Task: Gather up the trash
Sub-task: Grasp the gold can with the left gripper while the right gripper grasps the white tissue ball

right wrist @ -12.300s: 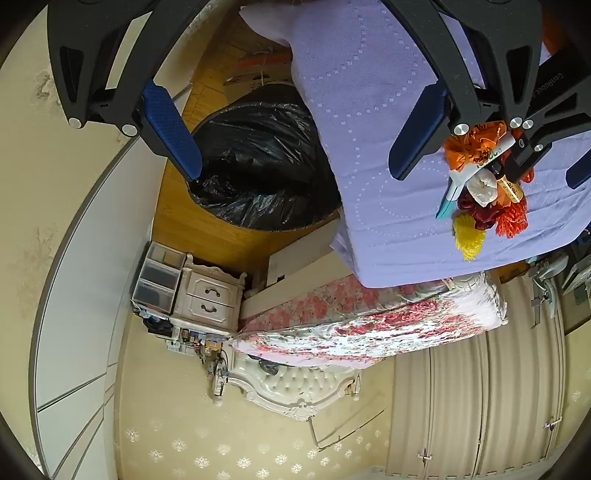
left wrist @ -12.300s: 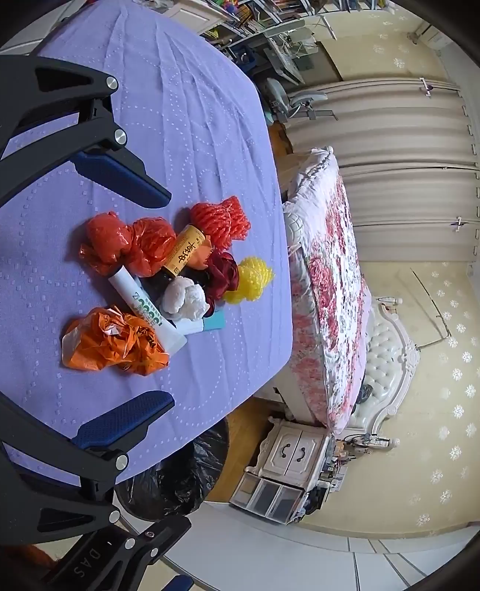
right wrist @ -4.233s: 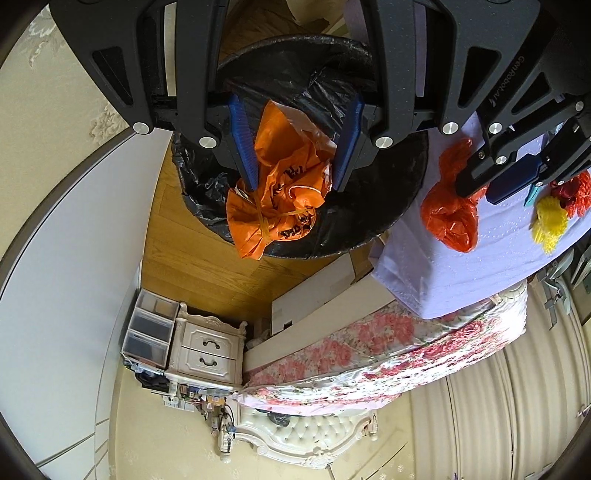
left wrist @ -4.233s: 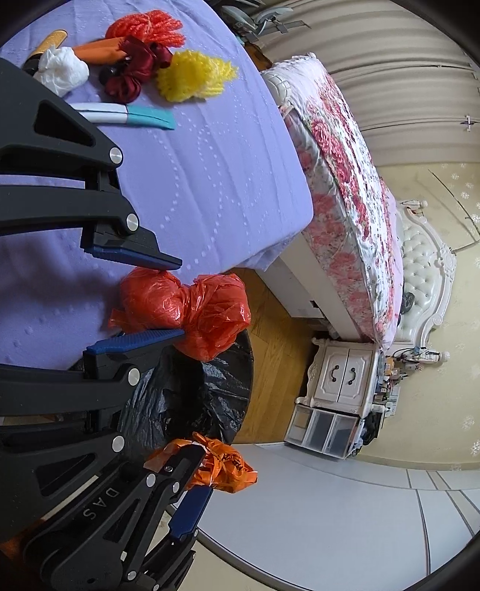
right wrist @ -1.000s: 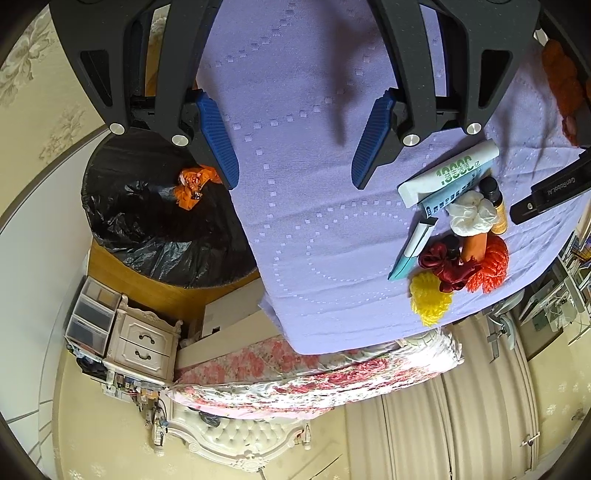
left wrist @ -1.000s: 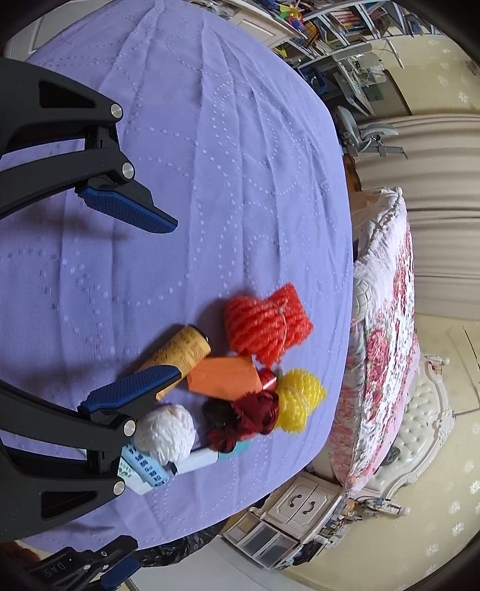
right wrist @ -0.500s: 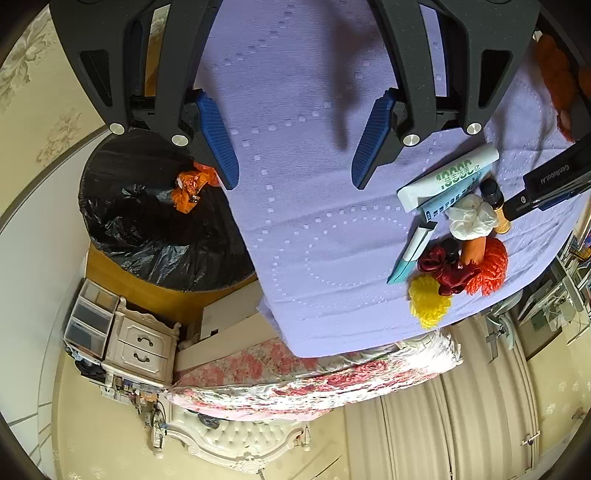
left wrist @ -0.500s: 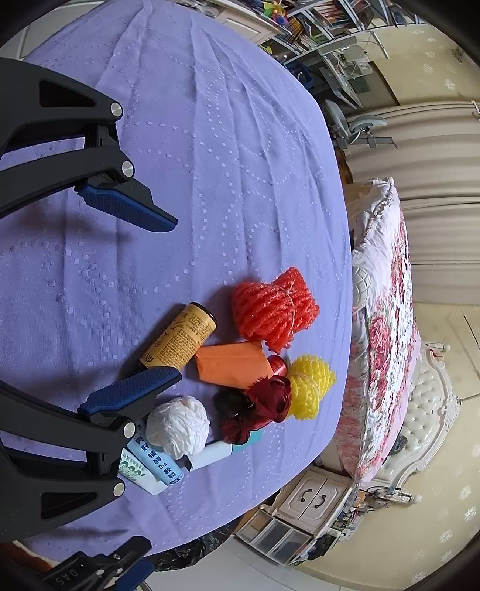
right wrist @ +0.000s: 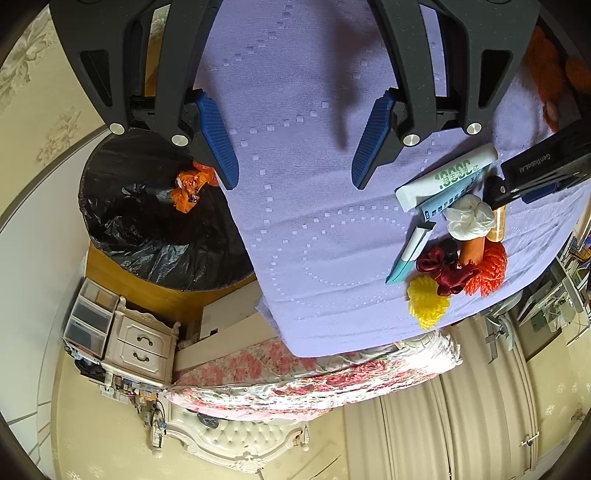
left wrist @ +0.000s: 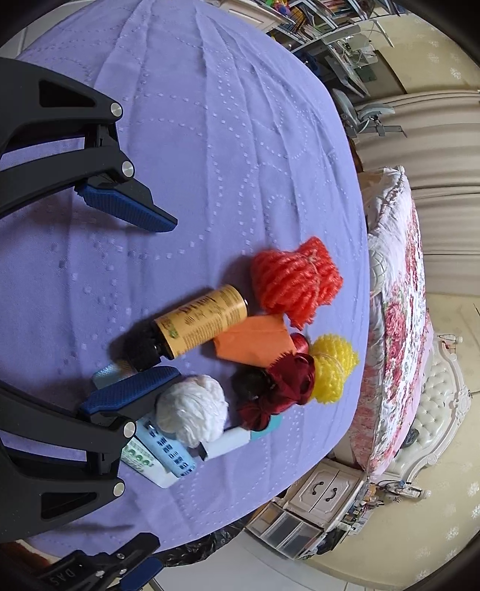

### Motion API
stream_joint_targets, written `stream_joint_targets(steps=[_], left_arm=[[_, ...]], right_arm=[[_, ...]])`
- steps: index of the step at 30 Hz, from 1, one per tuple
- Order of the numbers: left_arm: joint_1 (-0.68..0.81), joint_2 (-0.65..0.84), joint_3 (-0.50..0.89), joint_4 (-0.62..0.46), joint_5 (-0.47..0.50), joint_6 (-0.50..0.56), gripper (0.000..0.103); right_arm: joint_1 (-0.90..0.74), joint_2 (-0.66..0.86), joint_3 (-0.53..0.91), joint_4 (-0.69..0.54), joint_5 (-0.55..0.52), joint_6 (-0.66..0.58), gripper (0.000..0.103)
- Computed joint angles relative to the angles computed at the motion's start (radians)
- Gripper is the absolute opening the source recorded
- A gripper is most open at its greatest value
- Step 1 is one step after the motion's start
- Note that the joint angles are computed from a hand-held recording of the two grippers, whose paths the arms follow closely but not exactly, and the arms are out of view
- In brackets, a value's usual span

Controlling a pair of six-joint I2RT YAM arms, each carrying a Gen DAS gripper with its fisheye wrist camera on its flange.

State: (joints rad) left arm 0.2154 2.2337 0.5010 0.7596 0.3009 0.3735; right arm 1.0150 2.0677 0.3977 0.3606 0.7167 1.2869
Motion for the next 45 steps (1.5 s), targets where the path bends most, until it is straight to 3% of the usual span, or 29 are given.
stream_joint_targets(steps=[10, 13, 14, 17, 28, 43, 44, 45], left_arm=[[0.041, -0.004, 0.016, -0.023, 0.024, 0.037, 0.060], [0.038, 0.000, 0.023, -0.032, 0.048, 0.065, 0.042], [0.045, 0.002, 0.035, -0.060, 0.070, 0.080, 0.032], [0.058, 0.005, 0.034, -0.060, 0.086, 0.102, 0.025], [0.172, -0.017, 0.028, -0.065, 0.152, 0.171, 0.025], [0.305, -0.001, 0.131, -0.120, 0.178, 0.199, 0.025], [0.313, 0.002, 0.136, -0.128, 0.184, 0.205, 0.025], [0.316, 0.004, 0.140, -0.131, 0.187, 0.205, 0.025]], right_arm=[[0.015, 0.010, 0.023, -0.008, -0.001, -0.007, 0.062], [0.028, 0.002, 0.046, -0.045, 0.004, -0.011, 0.062], [0.032, -0.001, 0.055, -0.057, 0.005, -0.016, 0.062], [0.040, 0.001, 0.083, -0.080, 0.003, -0.032, 0.062], [0.053, 0.027, 0.190, -0.130, -0.019, -0.109, 0.062], [-0.022, 0.123, 0.435, -0.146, -0.084, -0.382, 0.062], [-0.029, 0.139, 0.456, -0.161, -0.092, -0.388, 0.060], [-0.034, 0.151, 0.470, -0.170, -0.097, -0.394, 0.052]])
